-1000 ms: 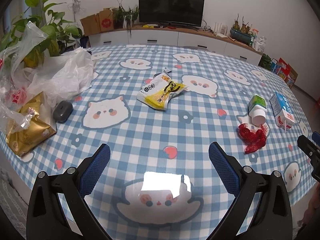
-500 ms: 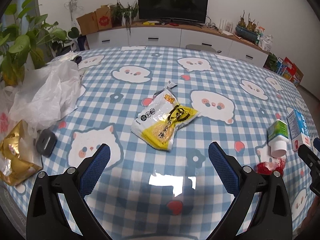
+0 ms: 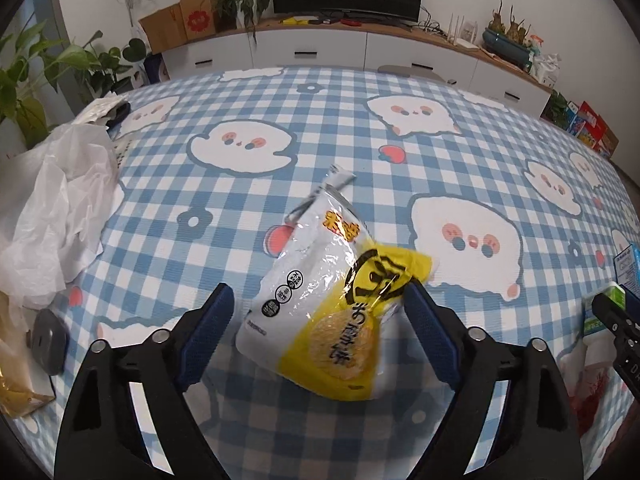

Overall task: Collect trash
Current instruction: 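Grasp the yellow snack packet with the left tool while the right tool grasps the white bottle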

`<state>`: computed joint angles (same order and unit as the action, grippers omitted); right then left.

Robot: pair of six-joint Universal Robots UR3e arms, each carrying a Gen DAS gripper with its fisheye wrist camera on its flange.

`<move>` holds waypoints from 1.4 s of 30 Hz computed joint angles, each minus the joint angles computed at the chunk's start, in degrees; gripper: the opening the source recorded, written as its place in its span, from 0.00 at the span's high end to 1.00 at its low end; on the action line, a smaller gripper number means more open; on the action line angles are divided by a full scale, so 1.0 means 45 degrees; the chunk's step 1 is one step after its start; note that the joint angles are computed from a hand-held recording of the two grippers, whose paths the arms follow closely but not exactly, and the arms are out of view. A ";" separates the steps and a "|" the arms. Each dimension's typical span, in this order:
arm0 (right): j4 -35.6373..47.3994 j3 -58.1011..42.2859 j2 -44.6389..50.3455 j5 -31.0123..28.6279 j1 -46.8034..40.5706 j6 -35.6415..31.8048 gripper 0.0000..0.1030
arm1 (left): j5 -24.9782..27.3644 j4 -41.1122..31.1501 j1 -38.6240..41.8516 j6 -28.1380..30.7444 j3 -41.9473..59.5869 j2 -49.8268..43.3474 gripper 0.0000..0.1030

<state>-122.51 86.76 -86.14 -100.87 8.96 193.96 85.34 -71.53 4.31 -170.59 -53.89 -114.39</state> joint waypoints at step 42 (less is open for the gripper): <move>0.0690 -0.0885 -0.0941 -0.1121 0.1010 0.0095 0.62 | -0.0615 -0.1714 -0.0061 0.0149 -0.0071 0.2107 0.90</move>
<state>-119.40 82.78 -90.37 -105.91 13.50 194.39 82.57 -79.25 4.04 -169.92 -54.21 -104.91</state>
